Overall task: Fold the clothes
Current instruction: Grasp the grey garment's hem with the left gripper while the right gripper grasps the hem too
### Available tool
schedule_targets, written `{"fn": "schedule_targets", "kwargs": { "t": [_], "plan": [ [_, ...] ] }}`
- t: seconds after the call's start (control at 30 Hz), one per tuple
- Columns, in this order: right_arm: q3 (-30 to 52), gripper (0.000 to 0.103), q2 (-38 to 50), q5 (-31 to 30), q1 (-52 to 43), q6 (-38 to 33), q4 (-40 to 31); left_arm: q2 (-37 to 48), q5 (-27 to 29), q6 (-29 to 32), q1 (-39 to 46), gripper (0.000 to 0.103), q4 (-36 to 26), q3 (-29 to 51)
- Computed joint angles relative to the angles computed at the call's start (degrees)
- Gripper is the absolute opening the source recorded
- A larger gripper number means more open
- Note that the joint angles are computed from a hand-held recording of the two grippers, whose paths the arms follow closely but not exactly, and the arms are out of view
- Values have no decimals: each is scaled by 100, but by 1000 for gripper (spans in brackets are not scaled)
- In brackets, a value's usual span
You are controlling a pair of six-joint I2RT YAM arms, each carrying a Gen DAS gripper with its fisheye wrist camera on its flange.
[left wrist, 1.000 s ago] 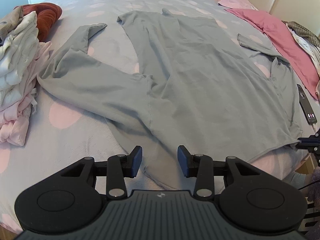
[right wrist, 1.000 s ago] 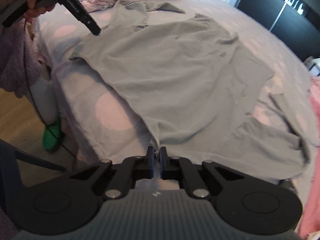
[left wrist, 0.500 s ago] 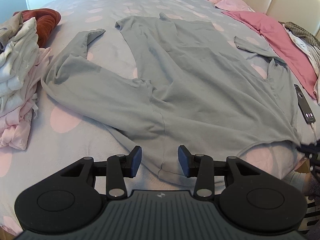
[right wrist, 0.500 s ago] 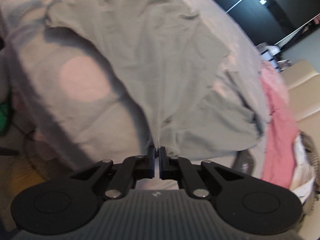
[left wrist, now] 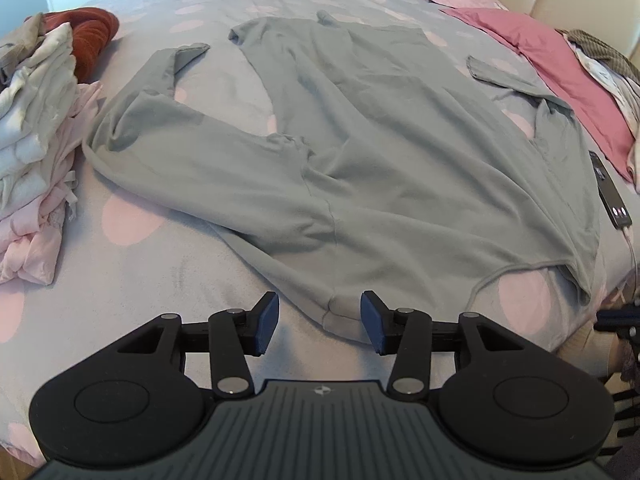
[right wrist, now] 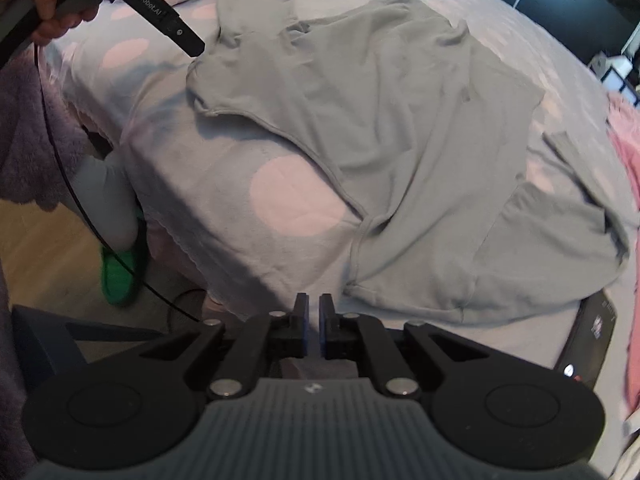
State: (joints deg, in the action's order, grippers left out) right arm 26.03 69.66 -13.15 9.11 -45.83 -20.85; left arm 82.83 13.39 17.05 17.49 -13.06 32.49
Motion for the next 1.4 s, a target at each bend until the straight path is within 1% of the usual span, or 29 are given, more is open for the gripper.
{"fn": "schedule_targets", "kwargs": {
  "t": [0.07,0.13,0.17,0.2,0.27,0.33,0.4,0.47,0.5,0.53,0.57,0.63,0.67,0.7,0.77,0.87,0.97,1.03,1.07,1.1,1.13,1.2,1.3,1.4],
  "plan": [
    [162,9,151,28,-30,1,-22,-38,-62,135,-70,43,-66,-30],
    [375,16,297,10,-194,-101,-49,-73,-70,172,-91,43,-112,-52],
    [502,22,377,-16,-287,-190,-63,-89,-70,189,-99,43,-137,-61],
    [609,26,430,-61,-379,-271,-95,-22,78,116,-17,43,-200,7],
    [943,28,690,-205,-608,-476,-241,236,399,-158,170,43,-336,237],
    [1231,31,921,-281,-785,-689,-351,541,623,-488,339,39,-504,504],
    [1447,36,1146,-149,-907,-886,-344,923,846,-761,496,32,-723,810],
    [1684,37,1406,-32,-1072,-928,-358,1287,880,-910,547,30,-834,1028],
    [1810,37,1541,-90,-1192,-981,-414,1420,800,-911,509,28,-817,1087],
    [1969,37,1717,-210,-1349,-1160,-506,1532,709,-888,454,24,-778,1124],
    [2105,38,1863,-298,-1454,-1416,-611,1630,672,-842,415,24,-748,1154],
    [2177,43,2014,-431,-1593,-2091,-590,1706,526,-749,301,18,-652,1152],
    [2179,48,2071,-521,-1643,-2446,-565,1684,493,-672,257,16,-618,1129],
    [2142,50,2084,-588,-1678,-2739,-542,1637,463,-627,227,11,-590,1095],
    [2048,50,2113,-721,-1733,-3237,-499,1567,430,-567,185,8,-570,1059],
    [1619,47,2043,-613,-1649,-4082,19,1488,378,-504,189,6,-647,1053],
    [1245,40,2116,-428,-1580,-4548,828,1319,251,-310,212,5,-826,1051],
    [1171,38,2281,-461,-1586,-4735,1182,1217,187,-258,264,5,-952,1058],
    [1172,33,2357,-456,-1573,-4789,1231,1166,155,-232,291,5,-1015,1062],
    [1175,12,2432,-450,-1558,-4841,1274,1111,131,-202,322,5,-1076,1074],
    [1148,8,2369,-358,-1520,-4869,1236,1029,84,-208,335,5,-1145,1081],
    [1131,7,2163,-176,-1478,-4927,1076,821,106,-165,411,5,-1340,1091],
    [1382,6,1860,28,-1546,-4755,379,530,36,110,478,5,-1704,1102],
    [1478,6,1912,64,-1580,-4634,281,507,-47,255,469,5,-1817,1054]
  ]
}}
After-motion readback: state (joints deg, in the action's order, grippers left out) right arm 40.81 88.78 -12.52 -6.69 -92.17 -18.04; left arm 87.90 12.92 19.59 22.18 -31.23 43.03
